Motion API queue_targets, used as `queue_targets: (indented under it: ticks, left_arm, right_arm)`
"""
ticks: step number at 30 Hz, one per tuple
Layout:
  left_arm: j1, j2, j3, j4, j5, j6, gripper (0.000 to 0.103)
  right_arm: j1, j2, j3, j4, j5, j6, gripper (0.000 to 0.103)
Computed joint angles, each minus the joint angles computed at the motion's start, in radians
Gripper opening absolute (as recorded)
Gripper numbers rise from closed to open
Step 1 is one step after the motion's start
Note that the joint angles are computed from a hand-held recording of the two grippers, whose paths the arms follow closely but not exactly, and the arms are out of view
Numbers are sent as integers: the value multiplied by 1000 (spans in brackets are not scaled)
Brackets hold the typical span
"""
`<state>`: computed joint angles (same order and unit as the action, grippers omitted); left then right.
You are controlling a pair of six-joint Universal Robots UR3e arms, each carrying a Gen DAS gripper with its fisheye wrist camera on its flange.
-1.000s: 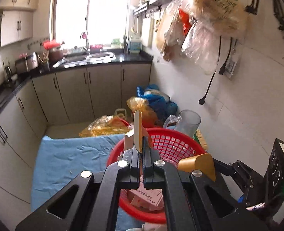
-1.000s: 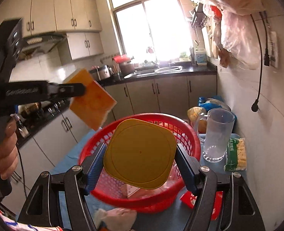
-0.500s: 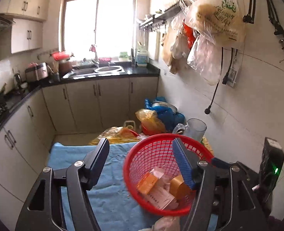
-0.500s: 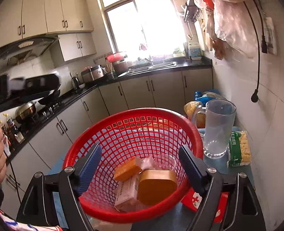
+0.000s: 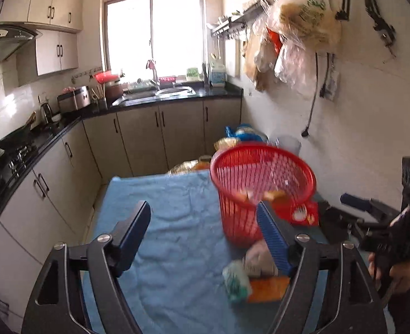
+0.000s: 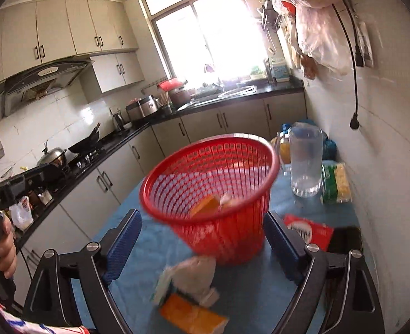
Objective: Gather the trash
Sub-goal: 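Withdraw both grippers from the basket back over the table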
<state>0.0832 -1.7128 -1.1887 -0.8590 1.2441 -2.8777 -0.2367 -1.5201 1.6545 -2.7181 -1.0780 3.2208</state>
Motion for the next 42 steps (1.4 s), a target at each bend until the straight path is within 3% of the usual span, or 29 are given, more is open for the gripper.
queue_targets:
  ticks: [8, 13, 18, 24, 32, 42]
  left_arm:
    - [82, 296, -534, 177, -20, 130, 78]
    - [117, 325, -664, 143, -81, 127, 78]
    - [83, 291, -742, 271, -4, 77, 78]
    - [46, 204, -735, 305, 54, 68, 78]
    - [10, 64, -600, 224, -43, -1, 78]
    - [-125, -165, -385, 246, 57, -105, 78]
  right_arm:
    - [-61, -247, 318, 34, 62, -74, 93]
    - [-85, -303, 519, -72, 103, -41, 94]
    - [-86, -293, 621, -151, 109, -2, 94]
    - [-155, -357, 734, -161, 162, -9, 94]
    - [-219, -372, 795, -131, 206, -35, 94]
    - [-255, -384, 821, -111, 237, -65, 94]
